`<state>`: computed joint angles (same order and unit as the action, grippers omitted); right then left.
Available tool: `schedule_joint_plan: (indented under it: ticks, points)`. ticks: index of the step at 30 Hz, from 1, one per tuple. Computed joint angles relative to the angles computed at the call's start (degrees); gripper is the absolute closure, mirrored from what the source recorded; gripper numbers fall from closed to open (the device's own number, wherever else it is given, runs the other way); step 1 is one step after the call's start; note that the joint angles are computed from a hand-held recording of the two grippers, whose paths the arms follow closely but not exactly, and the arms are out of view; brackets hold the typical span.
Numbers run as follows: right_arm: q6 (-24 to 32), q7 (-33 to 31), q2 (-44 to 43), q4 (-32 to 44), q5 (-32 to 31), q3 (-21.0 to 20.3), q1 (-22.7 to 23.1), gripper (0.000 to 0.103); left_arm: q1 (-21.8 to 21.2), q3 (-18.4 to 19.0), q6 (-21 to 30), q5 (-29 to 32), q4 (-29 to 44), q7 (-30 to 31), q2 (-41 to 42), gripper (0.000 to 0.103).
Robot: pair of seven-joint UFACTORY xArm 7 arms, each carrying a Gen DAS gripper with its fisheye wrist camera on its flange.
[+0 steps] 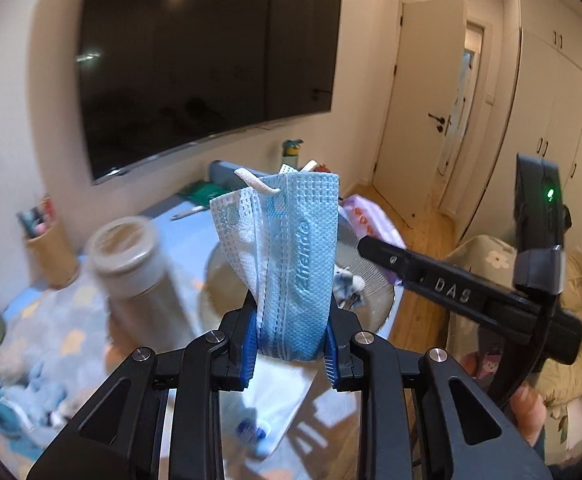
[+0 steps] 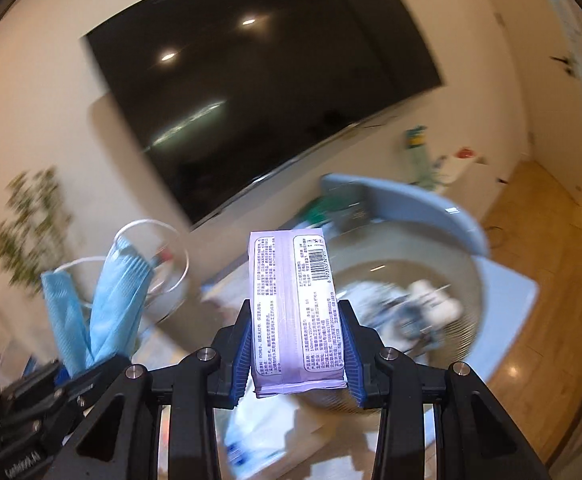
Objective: Organize soft objects
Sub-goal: 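Carry the mask and the purple packet in both tools to the glass bowl, then open left tool over the bowl while right tool releases the packet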
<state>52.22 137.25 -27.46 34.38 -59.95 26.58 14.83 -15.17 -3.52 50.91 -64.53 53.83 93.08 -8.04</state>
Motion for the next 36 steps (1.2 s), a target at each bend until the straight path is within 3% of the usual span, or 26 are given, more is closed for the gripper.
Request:
schedule_joint_plan:
  ticks: [3, 9, 11, 13, 15, 17, 23, 27, 36]
  points:
    - [-0.2, -1.5, -3.3, -3.1, 2.5, -2.4, -0.5, 0.065, -2.4, -3.2, -5.2, 1.2, 1.4, -2.8, 3.3, 0.079]
    - [-7.3, -3.3, -6.5, -7.8, 3.9, -5.7, -5.7, 0.064, -5.4, -6.9, -14.1, 2.6, 4.7, -6.7, 9.8, 0.079]
    - [-8.9, -4.0, -6.6, -8.3, 4.4, -5.6, -7.4, 0.064, -6.1, -7.9, -17.3, 2.6, 5.1, -7.3, 11.2, 0.076]
    - [-12.3, -4.2, -5.9, -9.0, 3.9, -6.3, -9.5, 0.062, -6.4, -8.6, -18.0, 4.2, 6.6, -9.1, 13.1, 0.063]
    - [-18.8, -3.8, -6.1, -10.9, 2.6, -7.7, -11.4, 0.041, -6.0, -8.9, -16.2, 6.9, 8.3, -12.3, 15.2, 0.037]
    - [-23.4, -0.4, -7.6, -13.2, 1.2, -6.4, -13.7, 0.039, -4.9, -9.3, -14.7, 6.4, 8.5, -12.6, 15.8, 0.027]
    - [-19.6, -1.3, -12.8, -15.5, 9.5, -0.2, -12.8, 0.039, -2.3, -8.1, -8.7, 4.9, 5.1, -8.4, 11.1, 0.027]
    - [-15.3, -2.9, -14.2, -13.5, 12.6, 4.7, -12.1, 0.039, -0.2, -4.7, 0.5, 4.2, 3.4, -5.6, 7.0, 0.027]
    - [-11.4, -4.8, -5.4, -2.5, 9.0, 11.2, -12.2, 0.038, 7.0, 4.6, 12.8, 0.9, 2.2, 0.0, 0.5, 0.027]
